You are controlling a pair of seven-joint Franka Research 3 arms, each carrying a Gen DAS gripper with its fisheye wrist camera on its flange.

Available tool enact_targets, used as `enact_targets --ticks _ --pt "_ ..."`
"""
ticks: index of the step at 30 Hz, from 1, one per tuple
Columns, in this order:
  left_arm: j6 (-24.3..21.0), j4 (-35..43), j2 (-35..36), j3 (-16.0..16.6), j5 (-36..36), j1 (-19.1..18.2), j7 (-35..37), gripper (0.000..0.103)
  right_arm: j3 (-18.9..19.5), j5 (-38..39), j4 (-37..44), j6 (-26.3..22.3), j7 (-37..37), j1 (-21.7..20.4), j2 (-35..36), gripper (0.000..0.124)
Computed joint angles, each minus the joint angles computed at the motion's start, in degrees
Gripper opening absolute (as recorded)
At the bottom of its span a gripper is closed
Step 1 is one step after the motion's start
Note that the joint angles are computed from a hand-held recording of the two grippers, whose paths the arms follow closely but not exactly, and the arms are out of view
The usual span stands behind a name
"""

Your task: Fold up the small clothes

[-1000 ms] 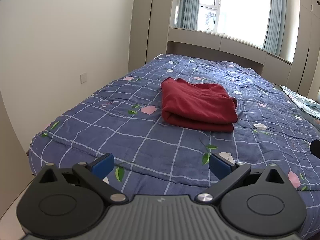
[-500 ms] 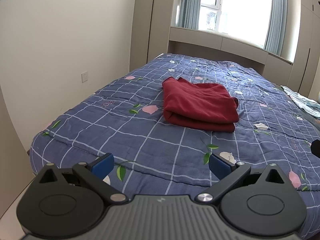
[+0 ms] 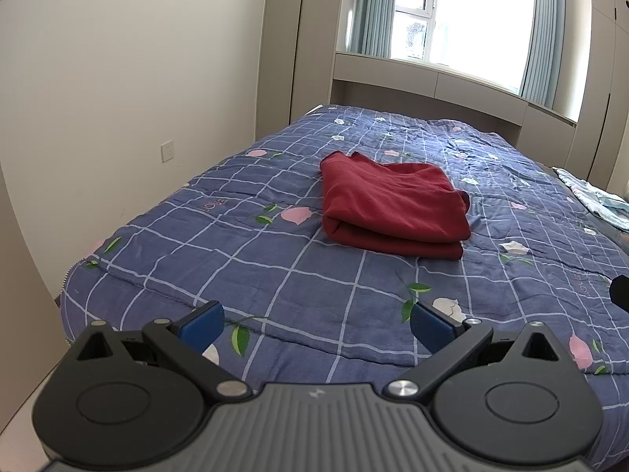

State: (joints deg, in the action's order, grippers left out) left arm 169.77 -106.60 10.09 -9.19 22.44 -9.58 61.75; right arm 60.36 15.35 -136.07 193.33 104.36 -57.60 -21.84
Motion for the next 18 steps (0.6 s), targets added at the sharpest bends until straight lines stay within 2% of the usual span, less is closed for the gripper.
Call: enact_targets --ticks 18 --pt "-0.44 0.18 -0.29 0.27 0.95 -0.13 -0.08 0.102 0.17 -0.48 0.04 -0.25 0.59 -0.23 -0.03 0.103"
